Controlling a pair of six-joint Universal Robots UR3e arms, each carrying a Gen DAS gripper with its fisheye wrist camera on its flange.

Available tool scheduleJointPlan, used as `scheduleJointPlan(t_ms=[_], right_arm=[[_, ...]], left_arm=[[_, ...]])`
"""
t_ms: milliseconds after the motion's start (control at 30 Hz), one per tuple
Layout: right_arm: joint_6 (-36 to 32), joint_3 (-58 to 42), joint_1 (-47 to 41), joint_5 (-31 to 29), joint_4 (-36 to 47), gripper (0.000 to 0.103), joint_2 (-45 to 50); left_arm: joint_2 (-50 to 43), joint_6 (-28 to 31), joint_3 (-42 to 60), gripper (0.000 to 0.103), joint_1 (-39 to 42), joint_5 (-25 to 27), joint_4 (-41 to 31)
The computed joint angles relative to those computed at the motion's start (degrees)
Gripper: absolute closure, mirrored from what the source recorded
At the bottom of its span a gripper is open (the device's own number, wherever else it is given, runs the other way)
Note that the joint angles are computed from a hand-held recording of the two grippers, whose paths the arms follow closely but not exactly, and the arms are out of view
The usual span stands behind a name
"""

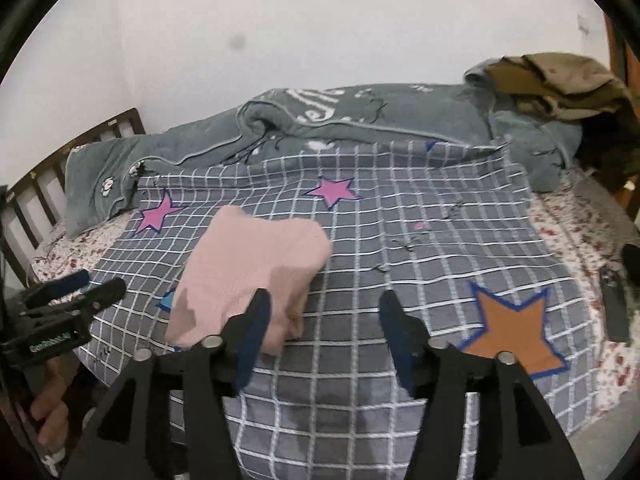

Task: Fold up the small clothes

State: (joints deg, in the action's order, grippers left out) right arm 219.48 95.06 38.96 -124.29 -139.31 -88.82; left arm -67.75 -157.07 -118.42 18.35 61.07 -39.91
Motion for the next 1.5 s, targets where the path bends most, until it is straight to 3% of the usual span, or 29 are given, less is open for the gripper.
scheduleJointPlan(t_ms=[100, 300, 467, 833, 1500], right_arm=[[2.11, 2.26, 2.26, -2.77, 0.95, 0.018, -3.31], [5.54, 3.05, 7.17, -8.75, 5.54, 0.008, -6.17], [7.4, 3.21, 9.97, -10.96, 8.41, 0.007, -7.69], [8.05, 4.14, 10.48, -11.14, 8.61, 0.007, -8.09], [8.83, 1.63, 10.82, -11.04, 10.1, 0.007, -6.01]], left_arm=[[4.74, 0.06, -0.88, 0.015, 1.02, -0.35, -2.93], [11.18, -0.31, -3.2, 0.009, 1.53, 0.28, -4.58], [15.28, 0.94, -3.9, 0.008, 2.75, -1.27, -8.84], [17.99, 0.89, -5.42, 0.006, 2.99, -1.2, -9.59], [21.57, 4.61, -4.7, 0.006, 10.24, -7.32, -15.3]])
